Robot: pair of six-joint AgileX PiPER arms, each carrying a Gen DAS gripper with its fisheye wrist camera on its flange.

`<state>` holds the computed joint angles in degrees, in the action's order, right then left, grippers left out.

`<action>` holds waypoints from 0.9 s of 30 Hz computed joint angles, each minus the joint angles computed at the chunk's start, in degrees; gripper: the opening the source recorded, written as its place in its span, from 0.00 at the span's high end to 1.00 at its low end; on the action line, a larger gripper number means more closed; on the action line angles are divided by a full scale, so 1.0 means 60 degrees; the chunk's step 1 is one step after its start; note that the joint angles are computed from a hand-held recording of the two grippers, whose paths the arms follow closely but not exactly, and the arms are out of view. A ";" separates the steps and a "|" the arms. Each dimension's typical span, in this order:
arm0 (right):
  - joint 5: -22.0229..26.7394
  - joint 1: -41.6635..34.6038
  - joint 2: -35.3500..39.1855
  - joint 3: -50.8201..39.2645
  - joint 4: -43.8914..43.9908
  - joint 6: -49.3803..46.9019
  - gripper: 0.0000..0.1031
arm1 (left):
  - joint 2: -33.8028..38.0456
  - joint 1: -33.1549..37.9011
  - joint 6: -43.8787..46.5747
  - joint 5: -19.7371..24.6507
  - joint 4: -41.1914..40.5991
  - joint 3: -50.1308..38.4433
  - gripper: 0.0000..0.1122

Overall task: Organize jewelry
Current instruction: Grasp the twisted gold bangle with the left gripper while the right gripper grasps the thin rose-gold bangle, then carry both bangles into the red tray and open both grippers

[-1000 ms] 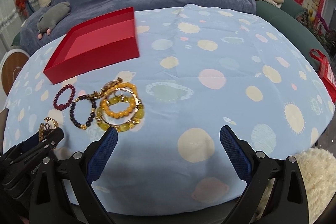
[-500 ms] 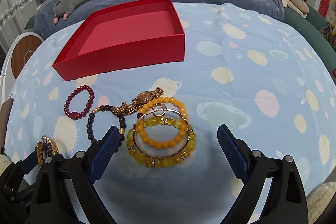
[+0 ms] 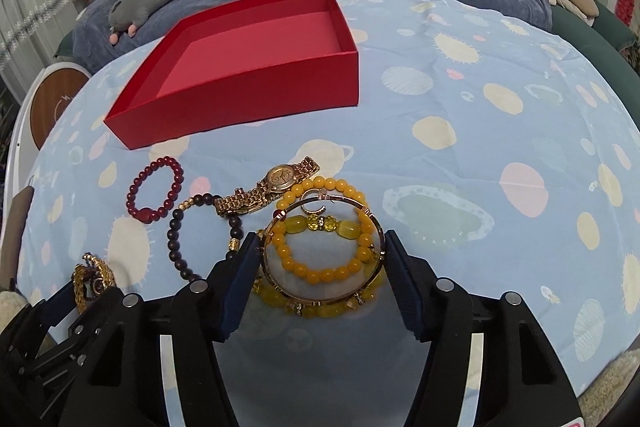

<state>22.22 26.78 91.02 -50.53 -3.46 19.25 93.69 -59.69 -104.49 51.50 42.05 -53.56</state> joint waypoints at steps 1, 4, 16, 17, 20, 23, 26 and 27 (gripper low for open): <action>0.0002 -0.0064 -0.0141 0.0062 0.0234 -0.0182 0.42 | -0.0049 -0.0014 -0.0018 0.0029 0.0009 -0.0003 0.48; 0.0061 -0.0334 -0.0736 0.0293 0.1043 -0.0896 0.42 | -0.0262 -0.0117 -0.0114 0.0171 0.0084 -0.0005 0.48; 0.0986 -0.0989 -0.1444 -0.0647 0.2876 -0.2966 0.42 | -0.1096 0.0357 0.0882 0.0561 0.0375 -0.0595 0.48; 0.1066 -0.0988 -0.1275 -0.0955 0.2909 -0.3078 0.42 | -0.1080 0.0551 0.1140 0.0511 0.0343 -0.0724 0.48; 0.1340 -0.1053 -0.0493 -0.2100 0.3257 -0.3577 0.42 | -0.0833 0.1433 0.2264 0.0179 0.0233 -0.1348 0.48; 0.1774 -0.1111 0.0736 -0.3698 0.3535 -0.3931 0.42 | -0.0408 0.2468 0.3474 -0.0424 -0.0066 -0.2073 0.48; 0.2329 -0.1127 0.2070 -0.5519 0.3484 -0.3895 0.42 | 0.0325 0.3542 0.4833 -0.0997 -0.0629 -0.3069 0.48; 0.2644 -0.1133 0.2713 -0.6426 0.3414 -0.3791 0.42 | 0.0557 0.3839 0.5200 -0.1111 -0.0801 -0.3378 0.48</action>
